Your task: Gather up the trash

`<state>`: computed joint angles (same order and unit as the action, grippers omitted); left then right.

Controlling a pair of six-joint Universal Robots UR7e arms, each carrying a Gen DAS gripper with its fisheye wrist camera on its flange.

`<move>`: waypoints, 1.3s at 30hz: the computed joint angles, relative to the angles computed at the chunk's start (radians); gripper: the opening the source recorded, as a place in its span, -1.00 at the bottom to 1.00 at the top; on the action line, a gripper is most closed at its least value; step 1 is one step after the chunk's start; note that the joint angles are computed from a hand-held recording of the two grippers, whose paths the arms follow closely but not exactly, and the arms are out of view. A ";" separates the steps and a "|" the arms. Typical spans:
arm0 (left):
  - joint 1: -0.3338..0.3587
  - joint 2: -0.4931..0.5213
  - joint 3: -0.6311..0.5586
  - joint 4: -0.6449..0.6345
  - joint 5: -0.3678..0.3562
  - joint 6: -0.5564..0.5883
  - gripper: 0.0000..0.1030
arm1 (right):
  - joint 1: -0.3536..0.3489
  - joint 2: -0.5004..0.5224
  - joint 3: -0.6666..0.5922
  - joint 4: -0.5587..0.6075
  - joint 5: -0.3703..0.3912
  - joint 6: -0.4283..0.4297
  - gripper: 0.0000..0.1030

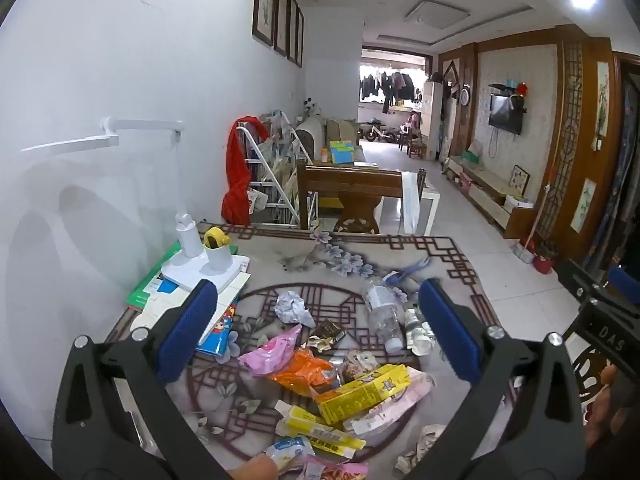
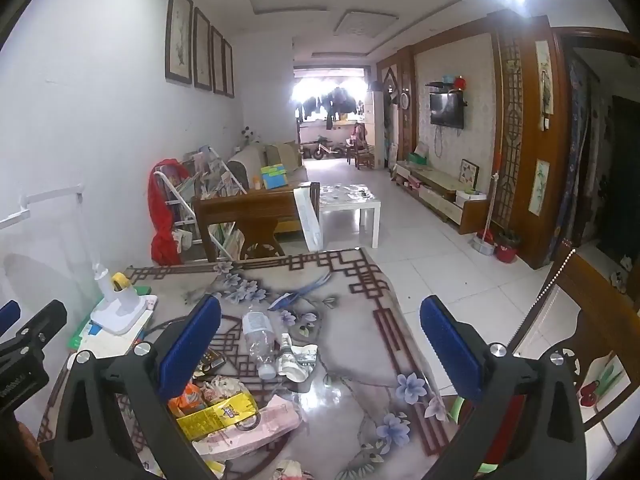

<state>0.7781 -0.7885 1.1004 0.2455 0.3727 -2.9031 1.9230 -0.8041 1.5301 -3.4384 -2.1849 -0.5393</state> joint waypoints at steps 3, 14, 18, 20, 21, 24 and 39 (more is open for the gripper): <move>0.001 0.010 -0.019 0.015 -0.009 -0.003 0.92 | -0.003 -0.005 0.005 0.002 0.005 0.001 0.87; 0.003 0.026 -0.041 0.049 -0.010 -0.025 0.92 | -0.008 -0.017 0.021 -0.004 0.007 0.002 0.87; 0.003 0.027 -0.038 0.044 -0.012 -0.029 0.92 | -0.009 -0.018 0.024 -0.008 0.009 -0.001 0.87; 0.004 0.026 -0.035 0.043 -0.004 -0.033 0.92 | -0.009 -0.014 0.021 -0.009 0.007 -0.001 0.87; 0.006 0.029 -0.039 0.052 0.000 -0.045 0.92 | -0.009 -0.016 0.022 -0.008 0.008 0.000 0.87; 0.006 0.041 -0.049 0.081 -0.006 -0.082 0.92 | -0.008 -0.012 0.018 -0.006 0.006 0.001 0.87; -0.002 0.065 -0.093 0.132 -0.027 -0.073 0.92 | -0.011 -0.013 0.028 -0.010 0.007 0.003 0.87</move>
<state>0.7760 -0.7238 1.0070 0.3776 0.3457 -2.9760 1.9116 -0.8173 1.5584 -3.4488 -2.1783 -0.5367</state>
